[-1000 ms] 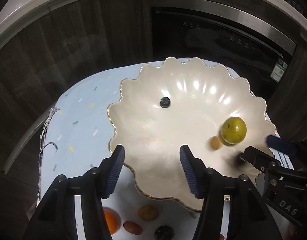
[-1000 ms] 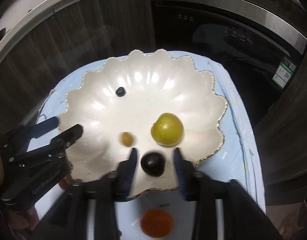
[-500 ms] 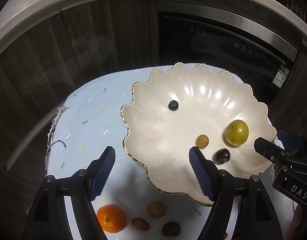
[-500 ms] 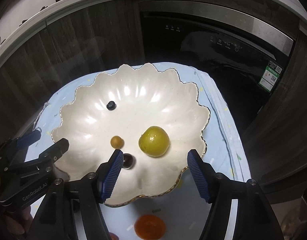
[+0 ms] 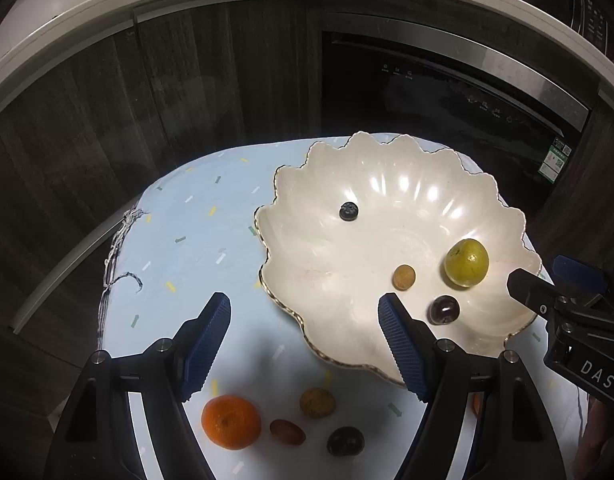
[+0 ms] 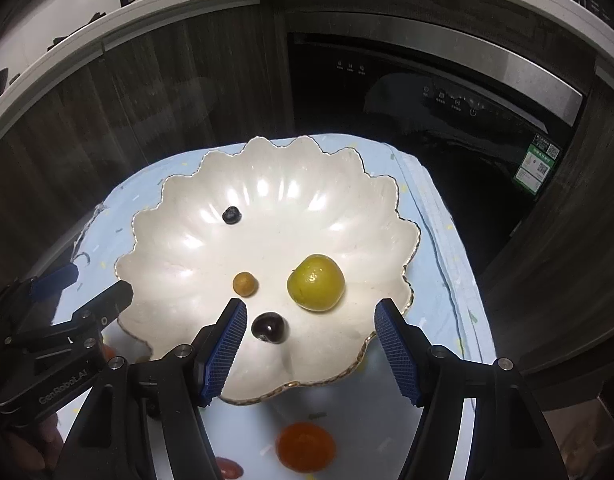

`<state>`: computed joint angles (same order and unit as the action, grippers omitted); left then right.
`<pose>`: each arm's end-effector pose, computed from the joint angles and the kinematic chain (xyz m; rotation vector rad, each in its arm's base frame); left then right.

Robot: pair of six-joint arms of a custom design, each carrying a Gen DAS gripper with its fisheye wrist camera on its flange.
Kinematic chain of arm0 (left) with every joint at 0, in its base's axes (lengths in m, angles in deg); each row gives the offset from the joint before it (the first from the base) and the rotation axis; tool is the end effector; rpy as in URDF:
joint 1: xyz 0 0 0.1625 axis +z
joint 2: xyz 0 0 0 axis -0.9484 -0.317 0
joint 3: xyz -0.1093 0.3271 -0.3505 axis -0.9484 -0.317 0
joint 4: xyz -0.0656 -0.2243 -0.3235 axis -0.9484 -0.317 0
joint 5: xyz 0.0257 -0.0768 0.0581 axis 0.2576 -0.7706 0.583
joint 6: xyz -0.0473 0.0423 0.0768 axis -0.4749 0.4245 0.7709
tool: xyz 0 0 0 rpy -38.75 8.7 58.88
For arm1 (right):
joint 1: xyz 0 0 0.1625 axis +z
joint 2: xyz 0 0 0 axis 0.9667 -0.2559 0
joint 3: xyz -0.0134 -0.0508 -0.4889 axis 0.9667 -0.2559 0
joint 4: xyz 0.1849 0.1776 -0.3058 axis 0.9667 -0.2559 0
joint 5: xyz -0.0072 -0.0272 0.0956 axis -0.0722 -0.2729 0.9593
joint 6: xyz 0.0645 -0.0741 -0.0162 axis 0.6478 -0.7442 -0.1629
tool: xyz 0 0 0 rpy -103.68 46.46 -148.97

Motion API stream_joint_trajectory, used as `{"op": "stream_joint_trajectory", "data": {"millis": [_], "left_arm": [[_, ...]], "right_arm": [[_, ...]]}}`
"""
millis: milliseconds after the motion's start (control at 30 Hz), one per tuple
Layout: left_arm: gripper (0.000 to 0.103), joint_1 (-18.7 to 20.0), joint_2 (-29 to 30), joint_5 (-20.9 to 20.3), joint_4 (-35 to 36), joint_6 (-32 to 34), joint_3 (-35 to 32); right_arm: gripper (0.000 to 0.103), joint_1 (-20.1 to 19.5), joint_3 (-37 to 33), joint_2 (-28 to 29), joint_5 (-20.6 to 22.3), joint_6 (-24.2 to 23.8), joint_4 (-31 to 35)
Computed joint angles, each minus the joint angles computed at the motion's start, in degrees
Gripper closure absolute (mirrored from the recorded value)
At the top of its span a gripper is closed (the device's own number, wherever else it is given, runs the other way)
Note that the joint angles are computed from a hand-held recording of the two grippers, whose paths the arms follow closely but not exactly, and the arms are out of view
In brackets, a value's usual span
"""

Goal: Organize fruits
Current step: 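Withdraw both open tools from the bowl toward the remaining fruits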

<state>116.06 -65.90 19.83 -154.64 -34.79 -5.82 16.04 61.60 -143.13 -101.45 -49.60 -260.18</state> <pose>-0.4479 -0.7142 -0.0079 0.9585 2.3462 -0.5410 0.0743 -0.6330 0.3666 -0.1552 -2.1010 0.9553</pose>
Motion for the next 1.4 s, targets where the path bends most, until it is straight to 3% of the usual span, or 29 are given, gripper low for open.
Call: {"op": "stream_joint_trajectory", "data": {"millis": [567,967,1400], "left_arm": [[0.027,-1.17,-3.20,-0.02,-3.83,0.01,8.32],[0.027,-1.52,-5.05,-0.20,-9.39,0.23,14.71],[0.027,-1.40,-5.58,-0.07,-10.88,-0.96,18.56]], "right_arm": [[0.035,0.98,5.30,-1.24,-1.30,-2.40,-6.91],[0.035,0.83,10.40,-1.82,0.49,-2.67,-10.68],[0.035,0.23,13.05,-1.57,0.89,-2.64,-12.29]]}}
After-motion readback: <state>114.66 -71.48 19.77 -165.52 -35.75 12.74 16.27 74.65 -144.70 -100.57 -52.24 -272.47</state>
